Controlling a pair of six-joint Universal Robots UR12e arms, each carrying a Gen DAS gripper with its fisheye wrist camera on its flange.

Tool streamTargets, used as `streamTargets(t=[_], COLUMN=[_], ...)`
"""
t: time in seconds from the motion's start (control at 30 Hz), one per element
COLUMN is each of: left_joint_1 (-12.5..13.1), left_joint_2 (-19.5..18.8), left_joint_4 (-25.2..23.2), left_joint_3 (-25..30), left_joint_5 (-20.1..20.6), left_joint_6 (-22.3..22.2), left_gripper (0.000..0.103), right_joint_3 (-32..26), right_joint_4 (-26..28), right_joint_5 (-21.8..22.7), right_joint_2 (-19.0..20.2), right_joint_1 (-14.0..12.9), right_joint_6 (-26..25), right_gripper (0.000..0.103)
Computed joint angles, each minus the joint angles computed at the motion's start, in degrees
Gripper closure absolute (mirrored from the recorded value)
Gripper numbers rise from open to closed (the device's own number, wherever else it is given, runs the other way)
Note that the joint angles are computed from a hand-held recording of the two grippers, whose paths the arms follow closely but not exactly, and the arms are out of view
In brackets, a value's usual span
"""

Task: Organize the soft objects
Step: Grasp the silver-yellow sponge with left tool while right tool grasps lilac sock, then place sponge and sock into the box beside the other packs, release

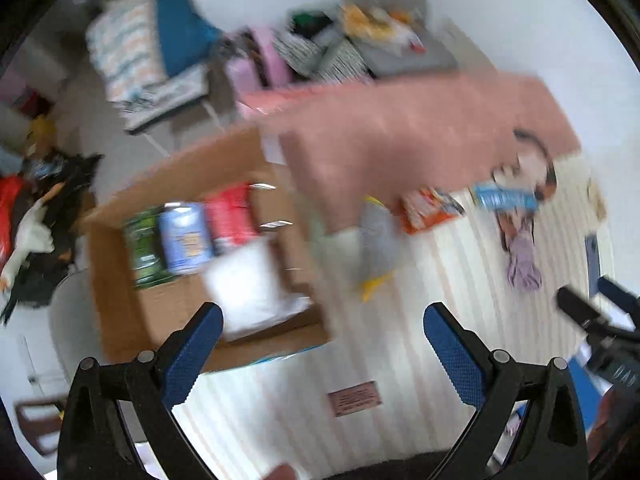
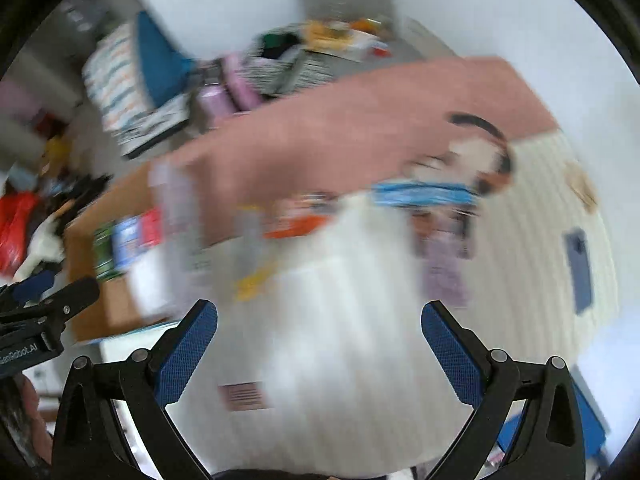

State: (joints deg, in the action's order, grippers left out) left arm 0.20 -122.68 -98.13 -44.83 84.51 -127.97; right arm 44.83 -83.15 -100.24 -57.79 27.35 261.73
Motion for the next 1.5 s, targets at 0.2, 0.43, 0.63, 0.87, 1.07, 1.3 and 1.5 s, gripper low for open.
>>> streamTargets(t=[0.2,0.43,0.63,0.87,1.07,1.3,1.5], left_joint_1=[-5.86,-8.28,-9.51,-9.29,-6.82,-1.45,3.14], left_joint_2=[-3.65,-7.55,-8.29,-7.95,-4.53,-1.32,-6.33], left_joint_4=[-2.0,-6.54,-6.32,-4.7,-2.79,-8.41,-12.39], left_joint_3=[-0.91,-0.2,-2.69,-4.43,-6.47,-2.42,10.06], left_joint_5=[9.28,15.98,19.35,18.41,12.3,-0.79,-4.48], left_joint_6=[-0.49,-4.18,-5.9,-7.42,-7.05,-4.66,-6.51], left_gripper=[0.006,0.032,0.036,0.064,0.064,0.064,0.064], right_joint_3=[20.49,30.76,32.88,34.88,31.55,18.44,-3.24], right_joint_4=[-5.94,-13.75,-16.4,-18.11,-18.83,-21.23,-20.09], right_joint_5=[7.86,15.9,19.52,23.62,20.03,14.99,15.72], right_joint_2=[-9.88,-12.11,-10.92,-10.39,-10.01,-5.45,6.55], right_joint_1=[-4.63,-7.86,-9.04,-9.96,-8.03,-4.07,-1.85], right_joint_6=[2.27,-0.29,-2.81,-2.54,-2.42,-5.69,-12.19], right_gripper=[0.0,0.0,0.004,0.062,0.068,0.068,0.068])
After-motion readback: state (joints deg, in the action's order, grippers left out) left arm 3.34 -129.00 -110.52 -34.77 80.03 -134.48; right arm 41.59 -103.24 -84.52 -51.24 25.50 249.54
